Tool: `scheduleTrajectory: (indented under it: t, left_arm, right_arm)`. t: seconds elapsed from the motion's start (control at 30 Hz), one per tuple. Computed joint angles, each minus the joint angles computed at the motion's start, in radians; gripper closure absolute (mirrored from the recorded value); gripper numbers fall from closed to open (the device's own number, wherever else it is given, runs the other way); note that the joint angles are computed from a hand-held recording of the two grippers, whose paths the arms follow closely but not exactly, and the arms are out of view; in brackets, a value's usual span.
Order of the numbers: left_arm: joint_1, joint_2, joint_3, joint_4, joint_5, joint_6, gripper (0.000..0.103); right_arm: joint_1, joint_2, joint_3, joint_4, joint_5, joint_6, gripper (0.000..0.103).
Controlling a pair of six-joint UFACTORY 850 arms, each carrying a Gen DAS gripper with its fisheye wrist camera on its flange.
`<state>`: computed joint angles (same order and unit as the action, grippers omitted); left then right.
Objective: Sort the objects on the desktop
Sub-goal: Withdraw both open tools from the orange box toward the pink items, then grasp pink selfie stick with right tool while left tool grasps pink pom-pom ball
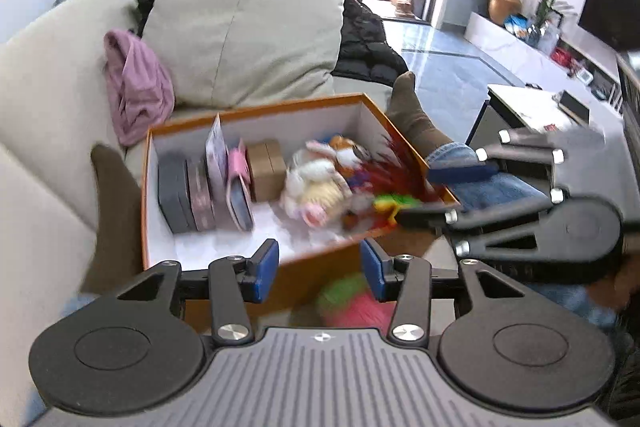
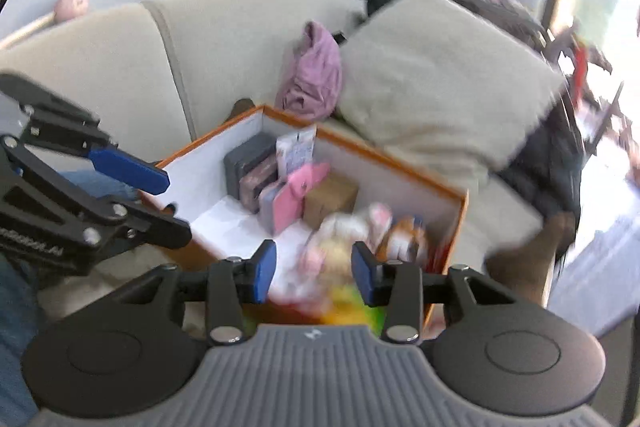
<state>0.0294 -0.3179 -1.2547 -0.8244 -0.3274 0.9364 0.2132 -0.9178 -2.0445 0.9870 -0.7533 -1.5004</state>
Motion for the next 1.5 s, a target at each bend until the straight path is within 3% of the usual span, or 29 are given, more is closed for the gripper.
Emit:
scheduleTrajectory:
  t: [0.2, 0.33, 0.6, 0.67, 0.77, 0.8, 0.9, 1.17, 1.23, 1.5]
  left_arm:
    - [-0.005, 0.024, 0.090, -0.058, -0.022, -0.053, 0.050]
    - [-0.006, 0.012, 0.122, -0.020, -0.044, -0.127, 0.050]
    - [0.000, -0.031, 0.133, 0.014, -0.053, -0.252, 0.050]
    - [0.001, -0.041, 0.130, 0.017, -0.064, -0.256, 0.050]
    - [-0.001, -0.055, 0.122, 0.036, -0.076, -0.284, 0.050]
    - [-0.002, -0.060, 0.119, 0.042, -0.078, -0.290, 0.050]
    - [0.000, -0.069, 0.119, 0.033, -0.094, -0.280, 0.050]
    - [0.004, -0.093, 0.112, 0.044, -0.149, -0.279, 0.055]
    - [0.004, -0.094, 0.111, 0.037, -0.161, -0.262, 0.059]
    - [0.013, -0.069, 0.126, 0.014, -0.145, -0.246, 0.060]
  right_arm:
    - [-0.022, 0.000, 0.111, -0.163, -0.042, 0.309, 0.053]
    - [-0.034, -0.057, 0.077, -0.246, -0.092, 0.507, 0.051]
    - [-0.073, -0.203, -0.104, -0.173, -0.276, 0.717, 0.035]
    - [-0.076, -0.205, -0.100, -0.147, -0.277, 0.714, 0.035]
    - [-0.068, -0.179, -0.061, -0.134, -0.255, 0.669, 0.037]
    - [-0.062, -0.166, -0.041, -0.139, -0.241, 0.644, 0.047]
    - [-0.056, -0.135, 0.005, -0.128, -0.208, 0.612, 0.049]
    - [-0.059, -0.108, 0.028, -0.123, -0.234, 0.622, 0.050]
    - [-0.057, -0.069, 0.082, -0.113, -0.189, 0.575, 0.050]
    - [-0.028, 0.077, 0.263, -0.200, 0.067, 0.423, 0.051]
